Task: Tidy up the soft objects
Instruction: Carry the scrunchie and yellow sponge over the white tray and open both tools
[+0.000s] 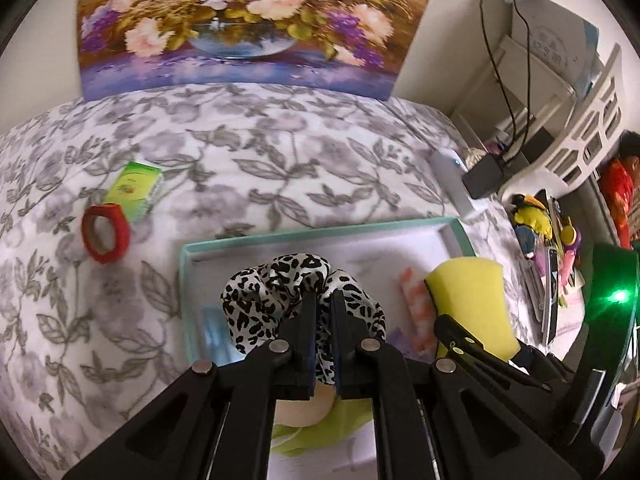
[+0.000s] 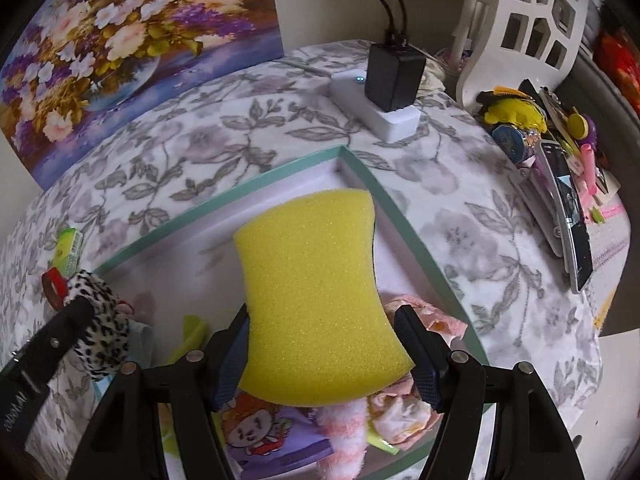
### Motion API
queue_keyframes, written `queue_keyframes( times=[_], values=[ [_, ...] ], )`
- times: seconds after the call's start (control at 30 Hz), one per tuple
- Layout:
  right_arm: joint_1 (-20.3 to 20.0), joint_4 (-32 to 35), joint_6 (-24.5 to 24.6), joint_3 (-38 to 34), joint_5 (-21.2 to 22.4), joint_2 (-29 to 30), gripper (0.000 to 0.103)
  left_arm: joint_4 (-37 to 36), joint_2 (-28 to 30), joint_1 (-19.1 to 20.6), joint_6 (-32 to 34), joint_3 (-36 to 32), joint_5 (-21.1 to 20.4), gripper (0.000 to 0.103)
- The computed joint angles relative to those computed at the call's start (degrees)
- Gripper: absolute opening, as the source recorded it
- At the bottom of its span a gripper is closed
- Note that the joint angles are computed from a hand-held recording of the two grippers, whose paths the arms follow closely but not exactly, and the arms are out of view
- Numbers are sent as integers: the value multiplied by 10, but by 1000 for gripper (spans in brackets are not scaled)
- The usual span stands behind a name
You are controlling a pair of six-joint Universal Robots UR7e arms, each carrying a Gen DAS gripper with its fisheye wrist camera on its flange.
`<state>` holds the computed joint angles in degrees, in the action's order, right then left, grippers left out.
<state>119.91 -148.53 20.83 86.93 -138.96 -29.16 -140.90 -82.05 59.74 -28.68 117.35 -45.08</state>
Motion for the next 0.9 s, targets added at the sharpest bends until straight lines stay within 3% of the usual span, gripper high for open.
queue_keyframes(
  times=[0.1,0.27,0.4,0.47,0.9],
  values=[
    [-1,-4,1,4,8,-5,73,-3,3,0,1,-2,-8,14],
    [2,-2,2,3,17,-8,79,4,-6,-2,-14,-5,1,51],
    [2,0,1,3,23,-9,87,30,-17,0,-38,-10,22,67],
    [3,2,-2,2,21,-8,103,54,-20,1,-62,-13,43,86],
    [10,6,-10,-9,18,2,103,145,-43,27,-154,-25,76,89]
  ],
)
